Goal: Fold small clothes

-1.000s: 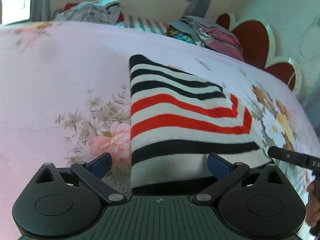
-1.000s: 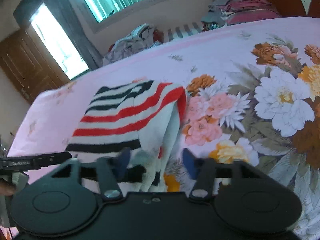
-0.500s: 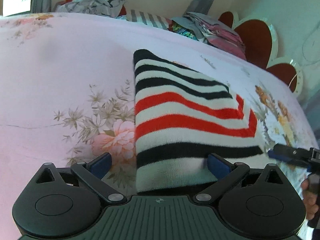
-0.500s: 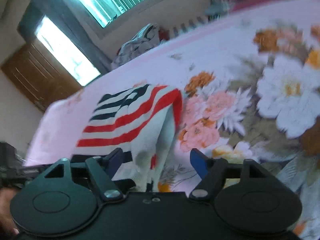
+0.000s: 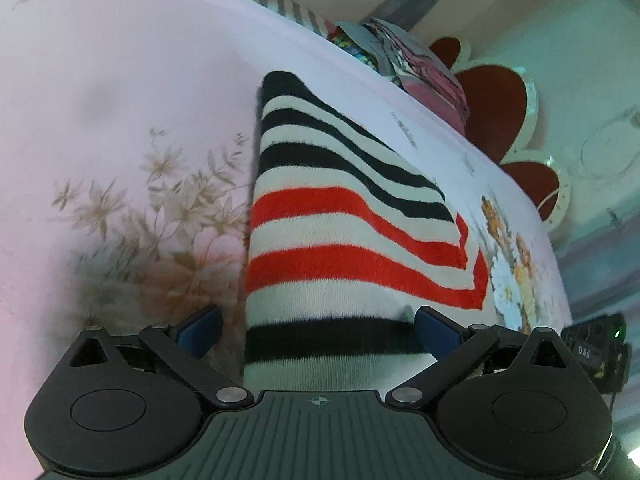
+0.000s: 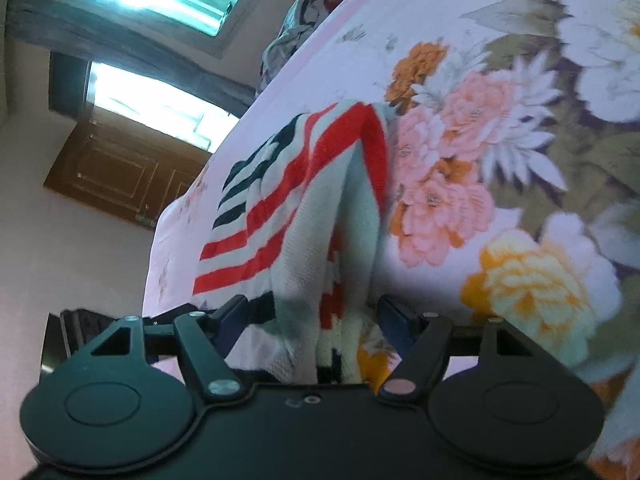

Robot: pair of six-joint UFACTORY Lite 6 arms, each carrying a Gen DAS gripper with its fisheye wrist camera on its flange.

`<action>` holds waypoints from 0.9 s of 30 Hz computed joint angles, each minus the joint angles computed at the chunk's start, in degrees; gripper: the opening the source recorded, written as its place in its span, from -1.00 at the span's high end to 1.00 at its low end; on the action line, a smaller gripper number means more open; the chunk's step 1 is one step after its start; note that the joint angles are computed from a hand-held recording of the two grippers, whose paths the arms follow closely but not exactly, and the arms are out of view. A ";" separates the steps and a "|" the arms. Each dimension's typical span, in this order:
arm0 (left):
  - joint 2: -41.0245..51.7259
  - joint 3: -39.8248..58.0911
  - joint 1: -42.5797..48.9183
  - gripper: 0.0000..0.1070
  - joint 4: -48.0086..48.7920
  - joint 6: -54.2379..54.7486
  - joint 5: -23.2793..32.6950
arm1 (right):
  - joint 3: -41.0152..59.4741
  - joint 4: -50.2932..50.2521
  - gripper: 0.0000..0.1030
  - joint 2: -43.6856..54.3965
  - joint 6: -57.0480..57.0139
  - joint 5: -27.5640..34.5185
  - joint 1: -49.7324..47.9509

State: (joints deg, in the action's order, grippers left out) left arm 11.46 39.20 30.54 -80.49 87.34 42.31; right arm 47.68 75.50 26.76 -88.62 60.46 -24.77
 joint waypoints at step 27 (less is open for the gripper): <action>-18.02 0.43 1.84 0.06 16.06 -0.13 0.17 | -22.04 -2.41 0.39 -49.93 21.86 -34.85 33.16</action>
State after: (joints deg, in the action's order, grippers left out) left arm -6.56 39.63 32.38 -64.44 87.21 42.49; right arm 25.63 73.09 -23.17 -66.76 25.61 8.40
